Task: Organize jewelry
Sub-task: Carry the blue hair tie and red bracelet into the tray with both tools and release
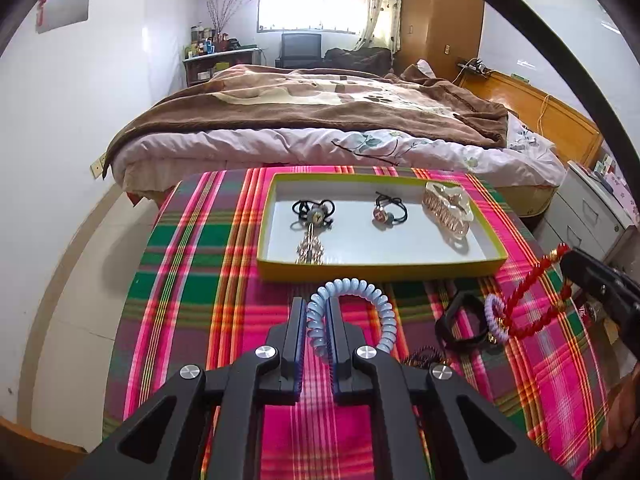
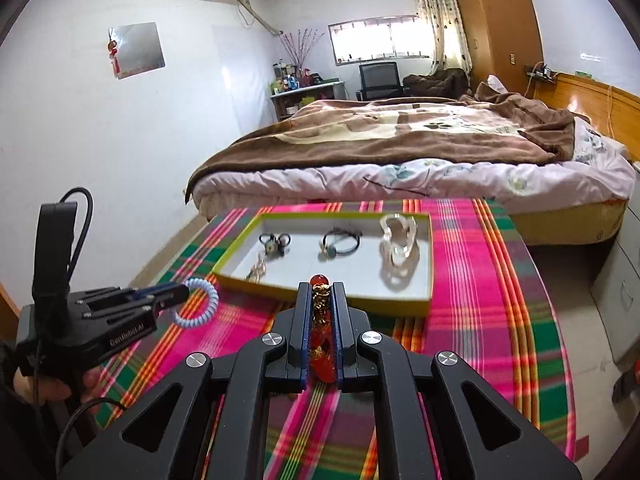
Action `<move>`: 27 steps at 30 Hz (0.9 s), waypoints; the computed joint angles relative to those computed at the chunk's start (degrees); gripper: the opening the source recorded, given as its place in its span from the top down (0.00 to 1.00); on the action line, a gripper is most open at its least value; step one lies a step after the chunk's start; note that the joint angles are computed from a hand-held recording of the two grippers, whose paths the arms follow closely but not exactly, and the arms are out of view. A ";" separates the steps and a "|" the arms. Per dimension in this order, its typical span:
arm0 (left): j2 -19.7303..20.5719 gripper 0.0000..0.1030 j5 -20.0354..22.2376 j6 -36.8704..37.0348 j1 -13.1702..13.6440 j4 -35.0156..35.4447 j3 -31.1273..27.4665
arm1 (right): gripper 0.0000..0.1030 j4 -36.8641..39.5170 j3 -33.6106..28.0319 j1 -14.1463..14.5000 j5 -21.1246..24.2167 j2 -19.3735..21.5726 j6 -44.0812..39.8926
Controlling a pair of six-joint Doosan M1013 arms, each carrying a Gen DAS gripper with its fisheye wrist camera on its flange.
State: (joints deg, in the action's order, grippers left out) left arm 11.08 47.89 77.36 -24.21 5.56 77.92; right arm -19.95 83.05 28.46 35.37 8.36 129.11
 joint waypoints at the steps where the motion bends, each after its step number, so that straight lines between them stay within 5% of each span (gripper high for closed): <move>1: 0.38 0.91 0.11 0.34 0.09 -0.41 -0.55 | 0.91 1.26 -0.93 -0.54 0.37 0.61 -1.37; 27: 13.88 0.90 8.84 4.40 1.38 -7.40 -15.90 | 0.91 18.77 -12.70 -6.46 8.52 12.06 -14.14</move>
State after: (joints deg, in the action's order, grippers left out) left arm 24.95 56.73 81.76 -22.83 -1.84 62.02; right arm -1.18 70.34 22.00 43.89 20.42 114.96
